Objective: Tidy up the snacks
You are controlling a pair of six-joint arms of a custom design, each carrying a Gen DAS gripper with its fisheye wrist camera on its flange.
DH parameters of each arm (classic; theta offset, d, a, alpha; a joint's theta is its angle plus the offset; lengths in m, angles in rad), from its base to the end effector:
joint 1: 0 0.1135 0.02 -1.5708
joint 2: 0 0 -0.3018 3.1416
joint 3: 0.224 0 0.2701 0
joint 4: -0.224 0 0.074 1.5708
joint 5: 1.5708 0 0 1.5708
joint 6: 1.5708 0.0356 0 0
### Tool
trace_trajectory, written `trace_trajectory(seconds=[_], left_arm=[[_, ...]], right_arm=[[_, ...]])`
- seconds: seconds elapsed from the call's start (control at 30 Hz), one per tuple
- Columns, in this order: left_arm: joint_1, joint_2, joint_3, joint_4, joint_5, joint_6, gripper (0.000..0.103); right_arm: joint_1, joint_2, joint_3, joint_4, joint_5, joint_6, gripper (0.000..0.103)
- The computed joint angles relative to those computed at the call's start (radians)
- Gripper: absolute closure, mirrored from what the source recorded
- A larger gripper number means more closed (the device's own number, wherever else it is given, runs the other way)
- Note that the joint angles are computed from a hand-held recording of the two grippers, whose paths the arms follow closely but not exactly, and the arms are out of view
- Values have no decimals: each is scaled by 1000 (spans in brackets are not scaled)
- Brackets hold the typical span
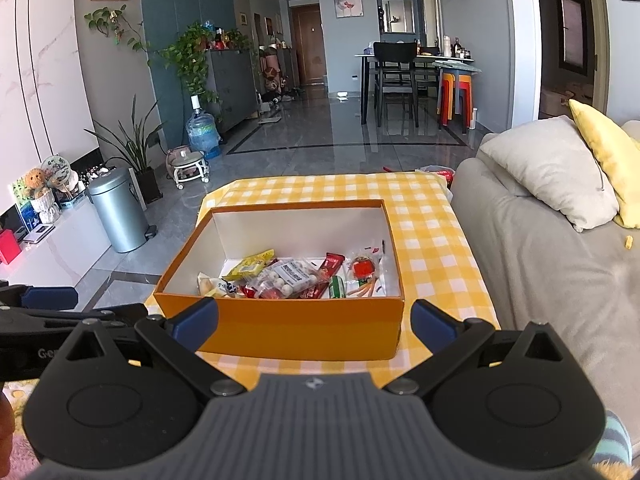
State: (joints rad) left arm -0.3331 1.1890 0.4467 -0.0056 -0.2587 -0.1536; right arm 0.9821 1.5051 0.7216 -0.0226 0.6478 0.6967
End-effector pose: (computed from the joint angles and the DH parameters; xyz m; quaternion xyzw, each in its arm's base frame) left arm 0.2125 -0.0639 0.1860 0.0301 0.9099 0.0192 0.4134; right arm 0.1844 0.2376 0.1974 -0.0075 0.8875 0.0660 0.4560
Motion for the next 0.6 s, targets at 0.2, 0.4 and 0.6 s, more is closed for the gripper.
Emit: trace_trajectory(seconds=[0.2,0.4,0.6], left_arm=[[1,-8,-1,-4,0,0,10],[-2,-12,-2,-1,-6,3,11],[4,-27,-6,2,-13,4,11]], right_arm=[[-5,7,0,-1,-3,0,4],[-6,8,1,0,-3,-4,4],[-12,10,-1,-1,-13,-8,4]])
